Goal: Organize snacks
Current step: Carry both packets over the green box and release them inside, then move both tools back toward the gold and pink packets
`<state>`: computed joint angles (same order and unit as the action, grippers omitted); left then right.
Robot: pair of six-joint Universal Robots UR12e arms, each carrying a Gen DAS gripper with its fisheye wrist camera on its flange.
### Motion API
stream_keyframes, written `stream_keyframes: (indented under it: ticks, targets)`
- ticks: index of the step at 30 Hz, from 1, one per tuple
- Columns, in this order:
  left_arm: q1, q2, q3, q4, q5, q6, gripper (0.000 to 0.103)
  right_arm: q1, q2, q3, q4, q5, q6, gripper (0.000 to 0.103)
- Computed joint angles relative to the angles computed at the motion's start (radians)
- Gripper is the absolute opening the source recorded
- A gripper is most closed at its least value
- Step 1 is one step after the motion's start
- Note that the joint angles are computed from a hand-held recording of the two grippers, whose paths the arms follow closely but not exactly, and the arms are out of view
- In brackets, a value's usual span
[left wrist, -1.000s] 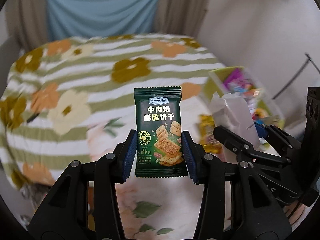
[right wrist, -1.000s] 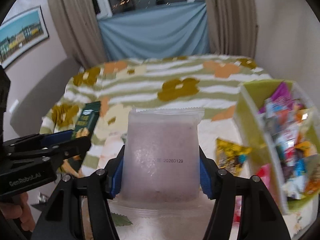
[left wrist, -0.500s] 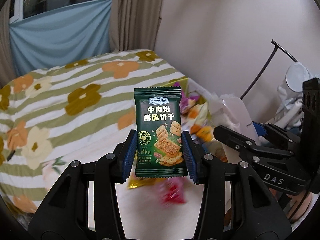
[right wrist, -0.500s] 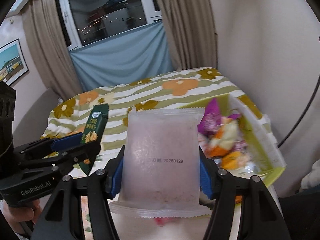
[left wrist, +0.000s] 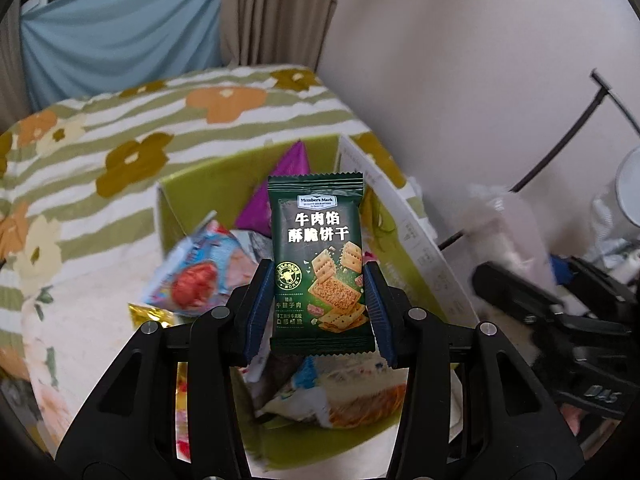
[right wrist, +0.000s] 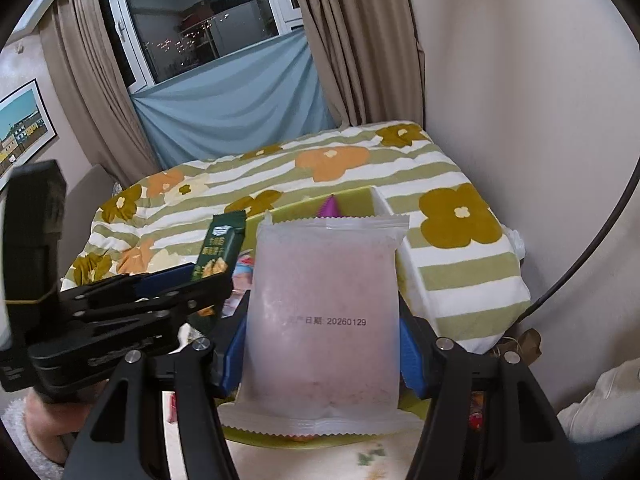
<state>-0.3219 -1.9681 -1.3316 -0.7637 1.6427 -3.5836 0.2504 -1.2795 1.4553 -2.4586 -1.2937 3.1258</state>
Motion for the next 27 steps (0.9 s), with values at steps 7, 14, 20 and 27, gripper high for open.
stream_keyframes:
  ticks: [7,14,20,27]
  targets:
    - [-0.02,-0.014,0.009,-0.071,0.082,-0.047,0.103,-0.032,0.01,-0.008,0.029,0.06,-0.003,0.058]
    - [-0.009,0.034,-0.05,-0.057,0.097,-0.062,0.103,-0.036,0.018,-0.023,0.044,0.086,-0.031,0.058]
    - [-0.007,0.062,-0.069,-0.058,0.153,-0.075,0.103,-0.022,0.055,-0.083,0.071,0.119,-0.078,0.058]
    - [0.011,0.092,-0.102,-0.063,0.159,-0.113,0.103,0.015,0.149,-0.214,0.157,0.14,-0.153,0.058]
